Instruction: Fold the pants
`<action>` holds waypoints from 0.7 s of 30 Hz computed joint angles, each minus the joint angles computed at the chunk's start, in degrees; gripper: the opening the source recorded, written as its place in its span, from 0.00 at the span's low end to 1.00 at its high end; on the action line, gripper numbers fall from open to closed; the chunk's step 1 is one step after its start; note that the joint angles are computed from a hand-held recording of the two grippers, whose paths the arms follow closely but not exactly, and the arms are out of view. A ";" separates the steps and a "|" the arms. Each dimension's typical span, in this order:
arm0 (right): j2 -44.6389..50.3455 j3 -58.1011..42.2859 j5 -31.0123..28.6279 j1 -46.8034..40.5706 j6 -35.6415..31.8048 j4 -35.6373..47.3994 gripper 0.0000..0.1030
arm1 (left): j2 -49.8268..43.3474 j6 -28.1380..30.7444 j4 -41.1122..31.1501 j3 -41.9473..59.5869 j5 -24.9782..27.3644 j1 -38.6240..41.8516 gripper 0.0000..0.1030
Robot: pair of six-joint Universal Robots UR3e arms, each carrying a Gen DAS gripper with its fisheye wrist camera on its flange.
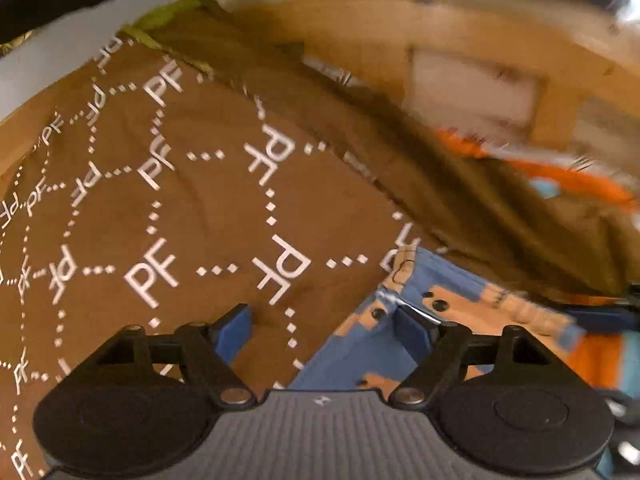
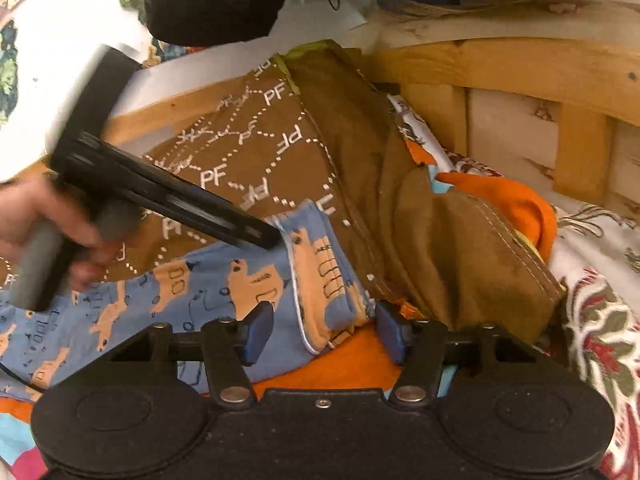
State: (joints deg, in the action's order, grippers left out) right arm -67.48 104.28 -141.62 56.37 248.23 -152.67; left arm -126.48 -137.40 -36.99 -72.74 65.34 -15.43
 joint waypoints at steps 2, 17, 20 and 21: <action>-0.49 0.03 -0.45 -0.21 0.68 1.51 0.37 | -0.74 -1.87 4.66 -1.93 1.76 -1.07 0.87; 7.14 -12.35 -8.36 4.47 -7.64 9.74 0.13 | 4.16 -19.11 -37.74 15.01 -8.62 5.27 0.84; 9.81 -16.25 -9.32 5.26 -12.84 11.98 0.13 | 0.99 -20.63 -43.82 21.06 -10.22 4.23 0.84; 10.64 -17.42 -9.43 5.51 -14.54 12.64 0.13 | 1.22 -21.03 -43.92 20.97 -9.54 3.70 0.84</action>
State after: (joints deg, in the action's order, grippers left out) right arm -56.84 86.85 -151.05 61.88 233.69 -140.03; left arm -125.26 -158.43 -80.91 -51.77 55.79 -11.72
